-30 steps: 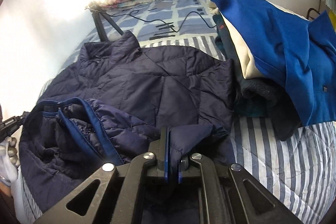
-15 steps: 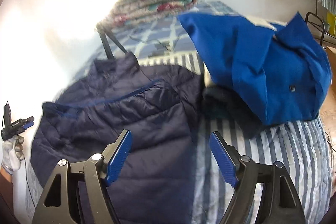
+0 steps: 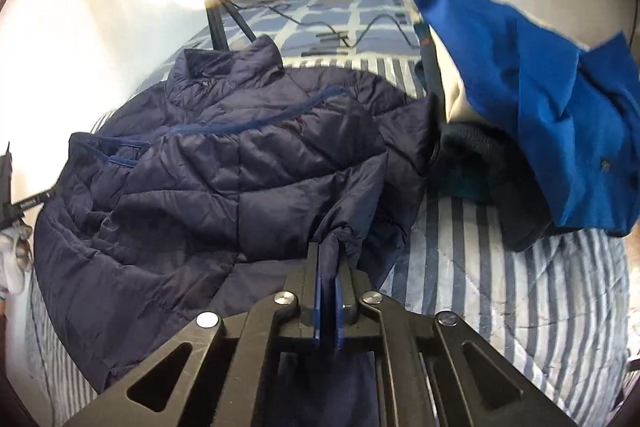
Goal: Fold large clothes
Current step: 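Lift the hem and fold it toward the collar with both grippers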
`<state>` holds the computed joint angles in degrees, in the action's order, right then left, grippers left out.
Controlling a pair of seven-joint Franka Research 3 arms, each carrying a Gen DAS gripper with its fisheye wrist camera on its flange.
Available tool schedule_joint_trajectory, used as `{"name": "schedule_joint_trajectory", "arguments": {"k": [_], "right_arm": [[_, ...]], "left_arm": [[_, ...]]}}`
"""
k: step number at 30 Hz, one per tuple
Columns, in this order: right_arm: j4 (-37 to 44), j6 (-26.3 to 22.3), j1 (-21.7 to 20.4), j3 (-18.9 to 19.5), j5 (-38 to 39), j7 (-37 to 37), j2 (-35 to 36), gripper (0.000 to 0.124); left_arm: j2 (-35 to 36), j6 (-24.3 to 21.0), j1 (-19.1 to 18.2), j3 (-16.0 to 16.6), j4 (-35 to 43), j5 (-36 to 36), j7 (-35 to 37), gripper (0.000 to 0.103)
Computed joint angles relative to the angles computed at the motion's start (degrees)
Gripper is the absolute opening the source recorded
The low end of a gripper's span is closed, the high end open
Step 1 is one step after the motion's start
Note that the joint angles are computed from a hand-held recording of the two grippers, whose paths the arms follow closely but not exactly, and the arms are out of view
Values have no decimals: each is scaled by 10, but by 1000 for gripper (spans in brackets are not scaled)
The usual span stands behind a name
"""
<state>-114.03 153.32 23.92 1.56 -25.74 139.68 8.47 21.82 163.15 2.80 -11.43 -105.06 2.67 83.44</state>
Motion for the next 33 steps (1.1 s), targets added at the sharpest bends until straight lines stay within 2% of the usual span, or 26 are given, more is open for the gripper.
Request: {"name": "schedule_joint_trajectory", "arguments": {"k": [5,7,12,15,18,24,26,28,29,31,32,33], "right_arm": [[18,-52,18,-5,-114,78,-20,0],[34,-77,21,0,-172,105,-26,0],[103,-157,29,14,-285,133,-7,0],[154,-180,33,8,-316,139,24,0],[214,-205,38,-7,-313,132,75,0],[324,-273,67,-44,-273,64,187,0],[341,-287,75,-55,-255,35,212,0],[352,-296,72,-57,-216,-2,229,1],[359,-302,73,-60,-203,-13,236,2],[346,-298,75,-65,-180,-20,229,16],[335,-291,81,-72,-184,-11,221,27],[319,-281,86,-77,-192,3,210,31]], "left_arm": [[-16,38,-31,35,1,54,-43,2],[-11,35,-32,35,21,64,-52,2],[27,39,-52,56,104,99,-99,2],[74,15,-69,72,183,120,-133,2],[134,-19,-78,74,270,125,-159,2],[268,-128,-126,112,451,180,-203,2],[313,-181,-123,101,514,173,-194,3],[342,-227,-122,94,559,157,-179,13],[340,-225,-125,99,554,162,-185,15],[299,-182,-131,113,489,189,-215,23],[284,-165,-129,110,467,195,-216,23],[260,-144,-127,105,434,202,-209,23]]}}
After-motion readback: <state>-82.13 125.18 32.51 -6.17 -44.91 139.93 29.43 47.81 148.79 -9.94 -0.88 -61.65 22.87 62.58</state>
